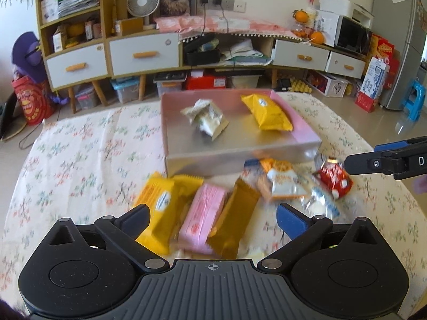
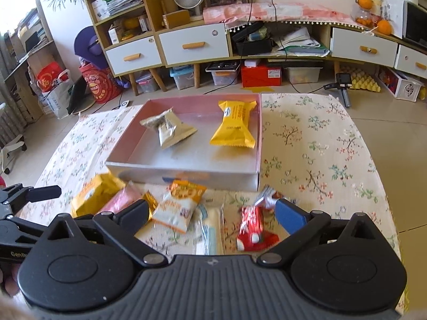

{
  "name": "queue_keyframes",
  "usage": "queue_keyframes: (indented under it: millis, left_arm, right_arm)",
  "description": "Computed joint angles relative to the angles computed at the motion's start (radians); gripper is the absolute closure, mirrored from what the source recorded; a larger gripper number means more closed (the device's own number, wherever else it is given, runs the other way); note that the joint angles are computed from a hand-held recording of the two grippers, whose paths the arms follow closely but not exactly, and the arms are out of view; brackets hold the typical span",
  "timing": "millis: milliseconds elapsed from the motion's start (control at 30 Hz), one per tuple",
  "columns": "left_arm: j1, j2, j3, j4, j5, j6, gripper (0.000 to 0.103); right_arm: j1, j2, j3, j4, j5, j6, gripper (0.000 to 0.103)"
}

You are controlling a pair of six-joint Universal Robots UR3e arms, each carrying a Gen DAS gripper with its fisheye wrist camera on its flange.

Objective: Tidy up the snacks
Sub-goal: 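Withdraw both grippers from the box back toward the snack pile, then grasp the yellow blue-label packet with the right gripper while the left grasps a white packet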

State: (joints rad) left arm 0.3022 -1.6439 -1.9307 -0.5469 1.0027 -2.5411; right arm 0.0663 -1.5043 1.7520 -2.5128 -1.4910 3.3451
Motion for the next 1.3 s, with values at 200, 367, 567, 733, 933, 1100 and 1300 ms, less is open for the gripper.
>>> queue_keyframes:
  millis: [200,367,567,733,933,1100,1300]
  left_arm:
    - [0.092,0.096,-0.162,0.022,-0.065,0.024,0.001]
    - [0.152,0.165,-0.246,0.008,-0.115,0.048,0.001]
    - [0.242,0.273,-0.297,-0.12,-0.166,0.204,0.001]
    - [0.307,0.33,-0.312,-0.225,-0.196,0.357,0.001]
    - [0.384,0.331,-0.361,-0.261,-0.242,0.476,0.001]
    - [0.409,0.269,-0.427,-0.124,-0.257,0.384,0.001]
    - [0.318,0.199,-0.447,0.065,-0.24,0.305,0.001]
  right_arm:
    - [0.003,-0.075,0.144,-0.087,0.009,-0.038,0.002]
    - [-0.008,-0.145,0.266,-0.184,0.035,-0.104,0.001]
    - [-0.012,-0.228,0.382,-0.28,0.073,-0.174,0.0]
    - [0.0,-0.277,0.461,-0.34,0.101,-0.232,0.0]
    - [0.019,-0.273,0.509,-0.393,0.132,-0.295,0.0]
    - [0.02,-0.277,0.534,-0.365,0.153,-0.305,0.0]
    - [0.043,-0.269,0.579,-0.36,0.13,-0.341,0.0]
